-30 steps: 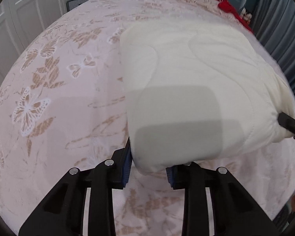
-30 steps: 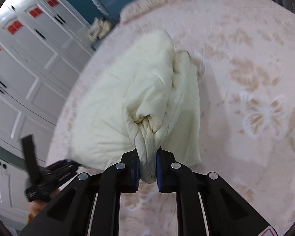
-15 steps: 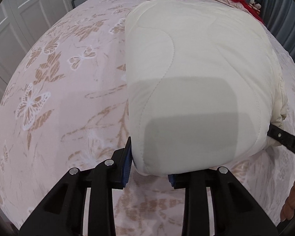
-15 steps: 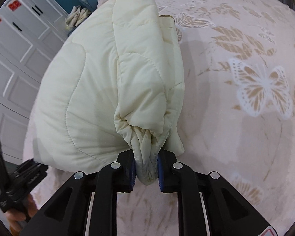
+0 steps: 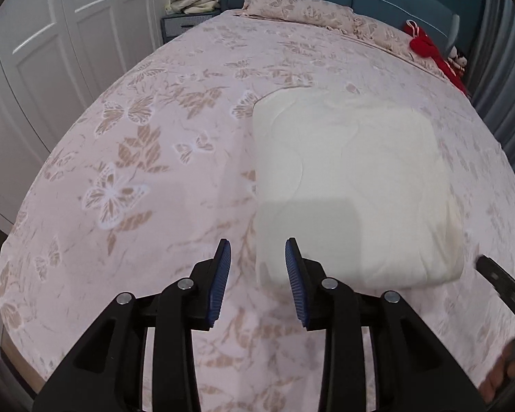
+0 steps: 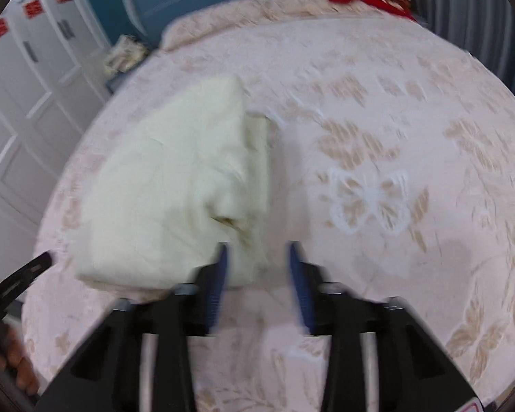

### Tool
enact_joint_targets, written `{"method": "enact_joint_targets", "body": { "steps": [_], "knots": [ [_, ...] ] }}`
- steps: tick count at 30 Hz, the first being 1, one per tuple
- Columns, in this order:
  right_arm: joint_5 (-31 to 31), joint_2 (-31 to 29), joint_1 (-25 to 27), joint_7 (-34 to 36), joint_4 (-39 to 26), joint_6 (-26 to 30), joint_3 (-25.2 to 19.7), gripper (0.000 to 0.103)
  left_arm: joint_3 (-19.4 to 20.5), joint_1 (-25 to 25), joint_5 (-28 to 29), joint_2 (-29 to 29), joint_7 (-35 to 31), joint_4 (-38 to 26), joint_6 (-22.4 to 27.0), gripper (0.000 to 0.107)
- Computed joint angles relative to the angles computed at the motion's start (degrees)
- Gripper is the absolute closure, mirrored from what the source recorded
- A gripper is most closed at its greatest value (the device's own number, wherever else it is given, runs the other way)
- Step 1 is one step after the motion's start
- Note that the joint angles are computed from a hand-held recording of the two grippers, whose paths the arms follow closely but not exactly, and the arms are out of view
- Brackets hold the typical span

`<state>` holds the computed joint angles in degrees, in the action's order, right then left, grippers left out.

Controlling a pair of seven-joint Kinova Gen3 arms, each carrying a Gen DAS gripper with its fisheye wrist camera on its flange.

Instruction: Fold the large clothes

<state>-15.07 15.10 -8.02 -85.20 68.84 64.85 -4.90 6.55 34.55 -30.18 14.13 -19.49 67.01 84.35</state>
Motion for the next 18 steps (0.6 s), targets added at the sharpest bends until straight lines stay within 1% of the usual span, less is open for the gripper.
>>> {"method": "enact_joint_targets", "body": {
  "steps": [2,3,4,5,6,7,8,9,14,18],
  "knots": [
    [-0.61,1.58,-0.12,2.26,-3.54,2.24,-1.31,0.098,-0.14,-1.15,0.96,2.62,-2.78,-2.14,0.19,0.076],
    [0.39,2.50,-1.39,2.84,-4.84,2.65,-1.44,0.098,-0.35,-1.26,1.54,3.66,-3.58,-3.02,0.49,0.076],
    [2.32,3.25,-2.84,2.60,-5.68,3.07,-1.29,0.098,-0.59,-1.63,2.49,4.66,-4.54,-3.69,0.33,0.076],
    [4.65,4.83,-5.35,2.45,-7.24,4.30,-0.08,0.098,-0.72,-1.81,2.85,5.68,-5.13,-4.27,0.49,0.076],
    [6.98,6.80,-7.16,2.15,-8.80,5.80,0.77,0.099,-1.52,-0.94,2.28,7.16,-5.51,-5.31,1.58,0.076],
    [9.08,8.11,-7.90,1.27,-9.31,6.64,0.64,0.099,-1.99,-0.46,1.93,8.17,-6.17,-6.04,2.37,0.076],
    [10.49,8.61,-8.23,0.67,-8.91,6.81,0.42,0.102,-2.41,-0.19,1.92,9.06,-6.65,-6.46,2.58,0.076],
    [11.77,9.94,-9.07,0.03,-9.11,7.24,0.94,0.103,-2.78,-0.21,2.40,9.24,-6.83,-6.30,2.23,0.076],
    [12.33,10.83,-9.05,-1.35,-5.41,4.76,0.55,0.103,-3.93,0.58,2.70,10.67,-7.56,-6.33,1.86,0.076],
    [14.84,11.37,-10.85,-2.45,-5.52,4.59,0.88,0.103,-4.72,1.88,1.58,12.24,-8.09,-8.01,3.65,0.076]
  ]
}}
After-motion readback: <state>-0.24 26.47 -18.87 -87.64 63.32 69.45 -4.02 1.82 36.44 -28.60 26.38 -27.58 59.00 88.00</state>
